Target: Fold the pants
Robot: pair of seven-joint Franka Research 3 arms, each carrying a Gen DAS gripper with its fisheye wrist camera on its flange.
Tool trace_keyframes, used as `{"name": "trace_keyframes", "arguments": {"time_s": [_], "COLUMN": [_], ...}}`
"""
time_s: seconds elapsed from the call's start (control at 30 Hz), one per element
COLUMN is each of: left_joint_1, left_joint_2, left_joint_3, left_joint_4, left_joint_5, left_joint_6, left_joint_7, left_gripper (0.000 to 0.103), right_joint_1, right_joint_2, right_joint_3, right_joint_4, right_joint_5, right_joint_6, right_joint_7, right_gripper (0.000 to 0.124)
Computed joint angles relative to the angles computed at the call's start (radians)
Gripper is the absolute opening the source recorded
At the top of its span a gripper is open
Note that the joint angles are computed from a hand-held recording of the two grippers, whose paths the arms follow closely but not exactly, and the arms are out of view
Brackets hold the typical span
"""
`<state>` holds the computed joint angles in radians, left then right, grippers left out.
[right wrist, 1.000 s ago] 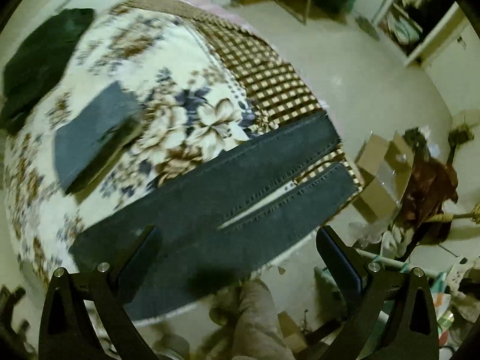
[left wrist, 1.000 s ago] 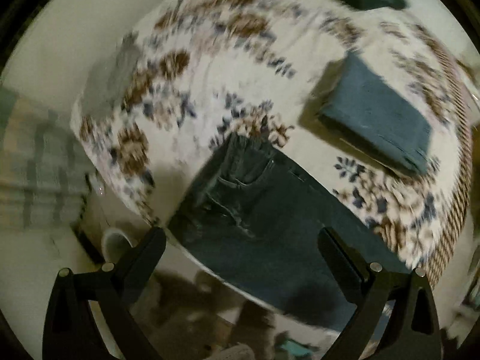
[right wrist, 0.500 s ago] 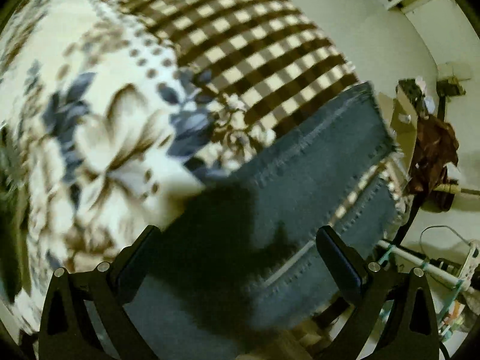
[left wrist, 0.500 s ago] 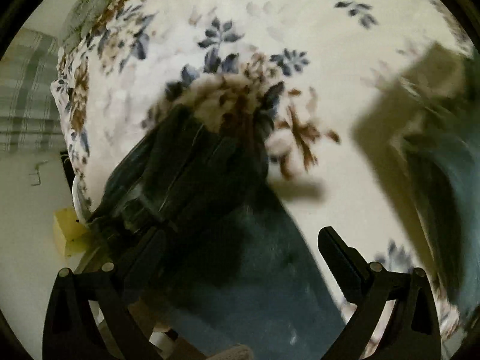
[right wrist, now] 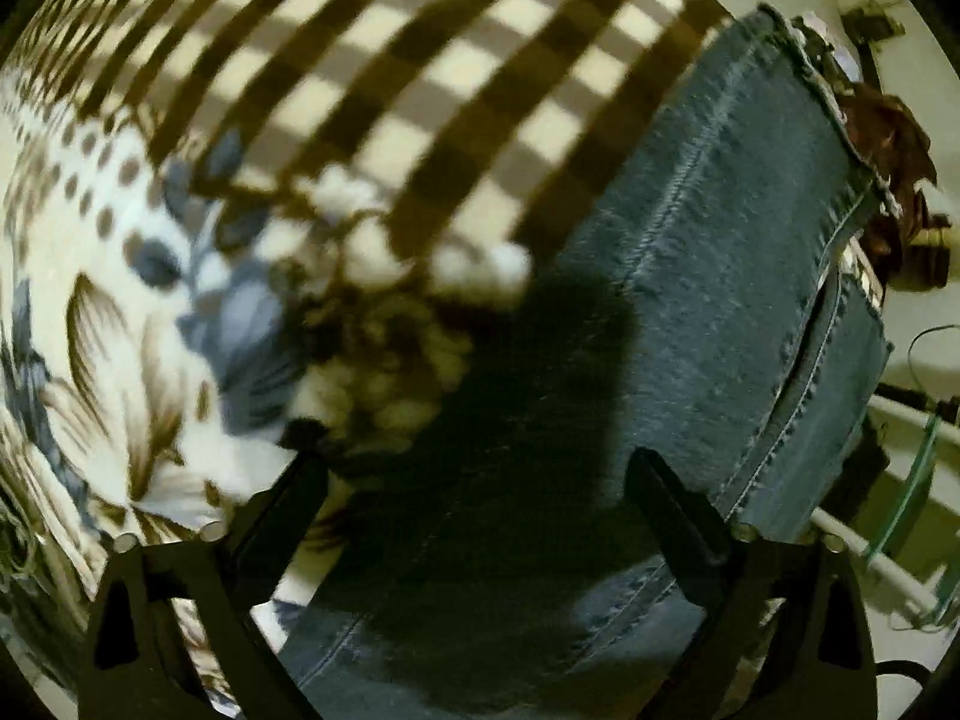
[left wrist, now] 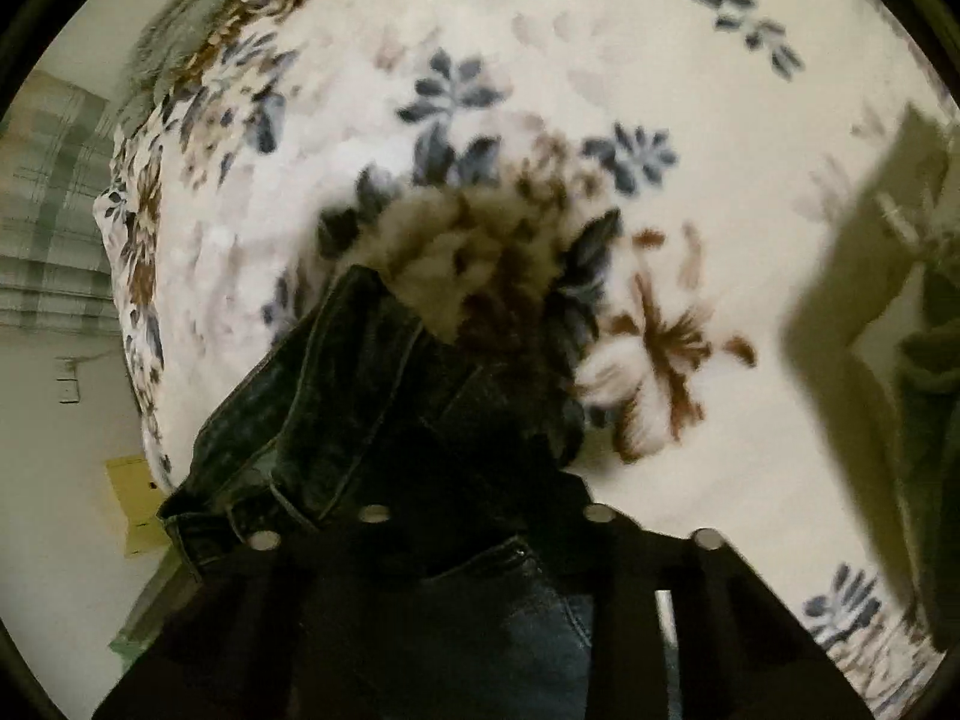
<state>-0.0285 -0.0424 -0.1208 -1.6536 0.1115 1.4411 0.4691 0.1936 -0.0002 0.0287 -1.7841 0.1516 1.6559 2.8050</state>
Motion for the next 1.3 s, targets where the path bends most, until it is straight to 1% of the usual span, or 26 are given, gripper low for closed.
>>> {"name": "trace_keyframes", "arguments": {"time_s": [0.03, 0.07, 0.1, 0.13, 0.2, 0.23, 0.3, 0.43, 0.5, 0.57, 0.6, 0.63, 0.7, 0.77, 0.83, 0.93, 1.0, 1.1, 1.2, 1.3], "left_joint_1": [0.002, 0.004, 0.006, 0.008, 0.008, 0.01, 0.014, 0.008, 0.01, 0.012, 0.011, 0.011, 0.004, -0.004, -0.008, -0.011, -0.01, -0.004, -0.013, -0.034], "left_joint_2": [-0.019, -0.044, -0.067, -0.093, -0.157, -0.19, -0.25, -0.344, -0.417, -0.465, -0.492, -0.52, -0.592, -0.659, -0.766, -0.908, -1.007, -1.126, -1.191, -1.195], "left_joint_3": [0.002, 0.005, 0.008, 0.01, 0.013, 0.02, 0.03, 0.043, 0.059, 0.064, 0.067, 0.073, 0.086, 0.099, 0.116, 0.132, 0.135, 0.14, 0.141, 0.133], "left_joint_4": [-0.017, -0.041, -0.055, -0.076, -0.125, -0.149, -0.187, -0.244, -0.296, -0.318, -0.327, -0.343, -0.385, -0.431, -0.517, -0.644, -0.734, -0.858, -0.941, -0.97], "left_joint_5": [-0.005, -0.015, -0.027, -0.033, -0.05, -0.061, -0.076, -0.116, -0.145, -0.151, -0.152, -0.15, -0.158, -0.162, -0.168, -0.18, -0.186, -0.198, -0.196, -0.178], "left_joint_6": [0.021, 0.049, 0.075, 0.095, 0.138, 0.158, 0.188, 0.245, 0.294, 0.327, 0.345, 0.353, 0.367, 0.356, 0.323, 0.262, 0.199, 0.141, 0.146, 0.172], "left_joint_7": [-0.008, -0.015, -0.025, -0.024, -0.032, -0.028, -0.021, -0.018, -0.022, -0.027, -0.024, -0.015, 0.005, 0.03, 0.048, 0.054, 0.047, 0.024, 0.03, 0.065], "left_gripper": [0.017, 0.012, 0.012, 0.011, 0.007, 0.006, 0.005, 0.005, 0.003, 0.003, 0.003, 0.003, 0.003, 0.003, 0.003, 0.003, 0.003, 0.003, 0.004, 0.004], "right_joint_1": [-0.001, -0.003, -0.006, -0.008, -0.013, -0.017, -0.019, -0.02, -0.015, -0.013, -0.012, -0.013, -0.013, -0.015, -0.022, -0.031, -0.035, -0.033, -0.033, -0.03], "right_joint_2": [-0.009, -0.017, -0.031, -0.041, -0.077, -0.092, -0.113, -0.213, -0.238, -0.289, -0.327, -0.342, -0.407, -0.488, -0.553, -0.703, -0.793, -0.917, -1.006, -1.048], "right_joint_3": [-0.002, -0.002, -0.004, -0.004, -0.003, -0.004, 0.003, 0.022, 0.044, 0.062, 0.074, 0.086, 0.108, 0.13, 0.151, 0.159, 0.173, 0.199, 0.216, 0.222], "right_joint_4": [-0.016, -0.026, -0.039, -0.046, -0.071, -0.076, -0.067, -0.1, -0.066, -0.053, -0.063, -0.047, -0.057, -0.109, -0.155, -0.302, -0.393, -0.528, -0.627, -0.685], "right_joint_5": [-0.004, -0.011, -0.015, -0.021, -0.025, -0.028, -0.036, -0.049, -0.058, -0.071, -0.087, -0.1, -0.124, -0.133, -0.136, -0.103, -0.073, -0.019, 0.015, 0.027], "right_joint_6": [0.015, 0.025, 0.028, 0.031, 0.06, 0.066, 0.071, 0.117, 0.132, 0.141, 0.168, 0.169, 0.174, 0.182, 0.164, 0.112, 0.065, 0.002, -0.016, -0.034], "right_joint_7": [-0.005, -0.01, -0.018, -0.022, -0.032, -0.043, -0.051, -0.073, -0.07, -0.064, -0.063, -0.06, -0.058, -0.05, -0.037, -0.015, 0.0, 0.029, 0.035, 0.01], "right_gripper": [0.082, 0.075, 0.057, 0.035, 0.011, 0.009, 0.007, 0.005, 0.005, 0.005, 0.005, 0.005, 0.005, 0.004, 0.004, 0.004, 0.004, 0.004, 0.004, 0.005]}}
